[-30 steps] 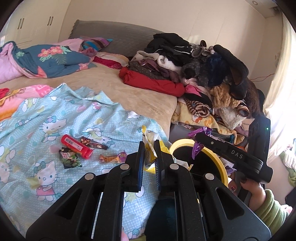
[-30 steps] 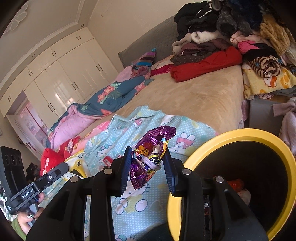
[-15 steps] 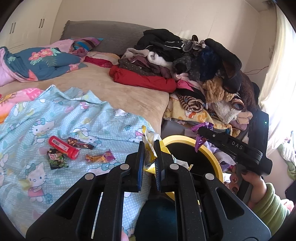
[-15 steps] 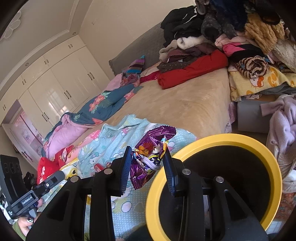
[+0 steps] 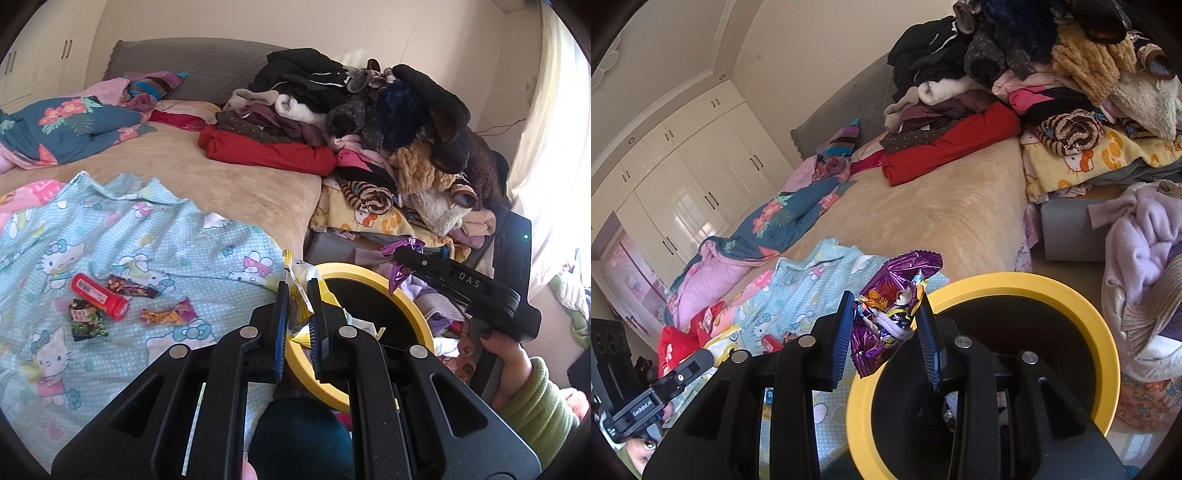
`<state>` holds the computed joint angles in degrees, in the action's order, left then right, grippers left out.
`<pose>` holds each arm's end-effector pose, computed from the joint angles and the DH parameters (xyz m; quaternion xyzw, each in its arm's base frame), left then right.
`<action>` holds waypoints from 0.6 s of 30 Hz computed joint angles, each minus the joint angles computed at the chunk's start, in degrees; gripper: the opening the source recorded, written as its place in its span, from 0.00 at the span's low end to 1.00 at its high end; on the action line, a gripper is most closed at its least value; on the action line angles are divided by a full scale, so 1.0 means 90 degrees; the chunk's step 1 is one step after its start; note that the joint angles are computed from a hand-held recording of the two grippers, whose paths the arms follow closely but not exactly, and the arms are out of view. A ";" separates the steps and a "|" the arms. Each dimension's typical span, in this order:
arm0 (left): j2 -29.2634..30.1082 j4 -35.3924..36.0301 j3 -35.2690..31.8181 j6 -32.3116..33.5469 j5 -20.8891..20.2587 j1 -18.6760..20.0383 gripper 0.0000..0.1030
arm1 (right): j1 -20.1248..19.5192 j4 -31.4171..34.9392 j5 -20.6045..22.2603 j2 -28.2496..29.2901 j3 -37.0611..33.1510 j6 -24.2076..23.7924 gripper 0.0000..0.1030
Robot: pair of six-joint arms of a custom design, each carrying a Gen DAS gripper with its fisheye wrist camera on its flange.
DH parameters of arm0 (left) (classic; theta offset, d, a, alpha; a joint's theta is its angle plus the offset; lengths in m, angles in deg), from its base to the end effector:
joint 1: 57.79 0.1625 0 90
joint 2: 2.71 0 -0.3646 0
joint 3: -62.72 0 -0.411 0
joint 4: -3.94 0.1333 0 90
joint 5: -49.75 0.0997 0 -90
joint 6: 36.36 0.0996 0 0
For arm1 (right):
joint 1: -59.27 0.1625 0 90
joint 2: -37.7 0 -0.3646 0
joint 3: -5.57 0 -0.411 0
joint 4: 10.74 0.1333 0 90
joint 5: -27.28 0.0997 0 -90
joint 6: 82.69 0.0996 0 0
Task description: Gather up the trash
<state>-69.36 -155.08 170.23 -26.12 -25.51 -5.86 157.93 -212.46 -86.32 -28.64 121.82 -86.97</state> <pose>-0.2381 -0.5613 0.1905 0.3652 0.8905 -0.2641 0.0628 0.1734 -0.5183 0.2268 -0.0097 -0.8464 0.5091 0.1561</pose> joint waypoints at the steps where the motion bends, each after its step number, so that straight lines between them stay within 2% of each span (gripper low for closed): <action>1: 0.0017 0.0002 -0.0002 0.0008 -0.0005 -0.0017 0.06 | -0.0013 -0.0007 -0.0007 -0.0024 0.0022 0.0006 0.31; 18: 0.0398 0.0031 -0.0026 0.0105 -0.0290 -0.0096 0.06 | -0.0253 -0.0130 -0.0199 -0.0334 0.0309 0.0174 0.31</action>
